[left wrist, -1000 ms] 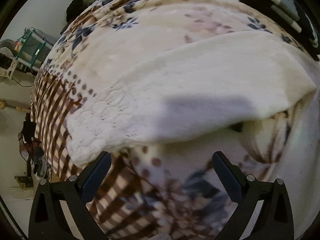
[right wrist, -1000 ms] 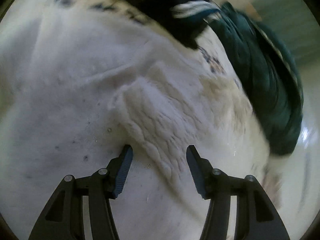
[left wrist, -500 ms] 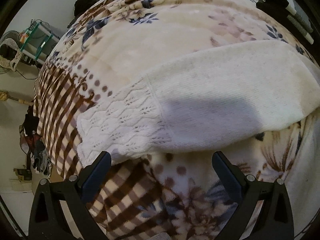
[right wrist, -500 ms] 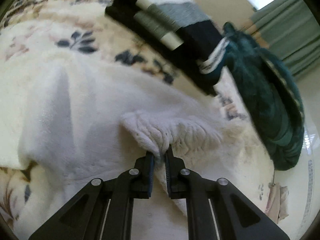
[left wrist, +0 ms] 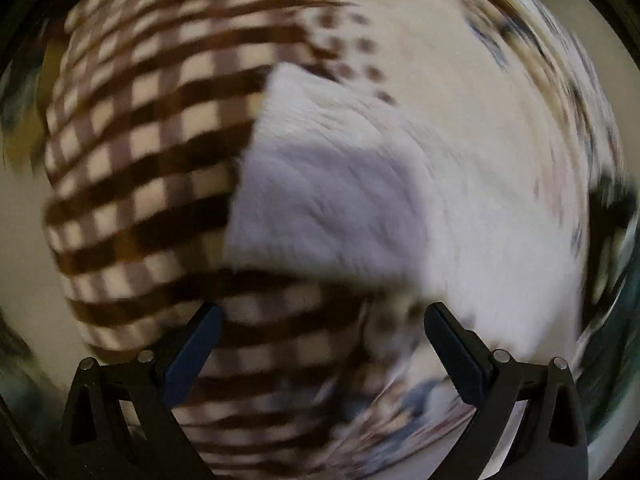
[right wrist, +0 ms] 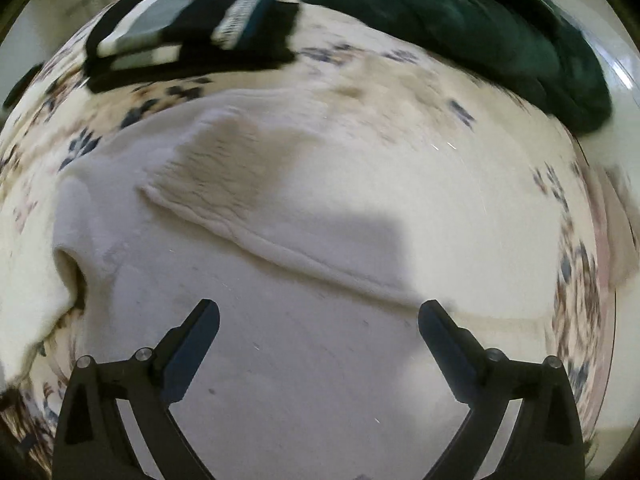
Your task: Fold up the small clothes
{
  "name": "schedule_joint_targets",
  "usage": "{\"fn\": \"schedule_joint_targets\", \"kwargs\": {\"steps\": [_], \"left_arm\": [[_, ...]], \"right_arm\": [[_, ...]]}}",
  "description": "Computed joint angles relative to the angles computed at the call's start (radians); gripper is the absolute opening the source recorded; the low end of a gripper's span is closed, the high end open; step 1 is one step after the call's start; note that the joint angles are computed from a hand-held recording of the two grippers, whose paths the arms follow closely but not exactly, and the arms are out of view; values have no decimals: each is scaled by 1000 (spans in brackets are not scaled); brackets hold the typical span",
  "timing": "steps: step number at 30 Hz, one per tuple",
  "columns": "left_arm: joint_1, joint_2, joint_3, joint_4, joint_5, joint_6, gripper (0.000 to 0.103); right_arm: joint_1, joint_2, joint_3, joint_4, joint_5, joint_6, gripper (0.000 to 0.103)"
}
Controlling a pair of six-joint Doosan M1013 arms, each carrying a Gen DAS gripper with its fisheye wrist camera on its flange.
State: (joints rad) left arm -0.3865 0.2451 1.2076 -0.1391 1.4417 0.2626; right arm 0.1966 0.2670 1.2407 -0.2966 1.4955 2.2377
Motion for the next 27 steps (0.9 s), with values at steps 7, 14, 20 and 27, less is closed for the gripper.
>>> {"fn": "schedule_joint_targets", "kwargs": {"steps": [7,14,20,27], "left_arm": [[1,-15,8,127,-38,-271,18],[-38,47,-162,324,75,-58,8],[-127,119,-344,527,106,211,8],[-269,319,-715,533,115,596,8]], "right_arm": [[-8,18,14,-53,118,91,101],[-21,18,-3,-82,101,115,101],[-82,-24,33,17,19,118,101],[-223,-150,179,215,-117,97,101]]}}
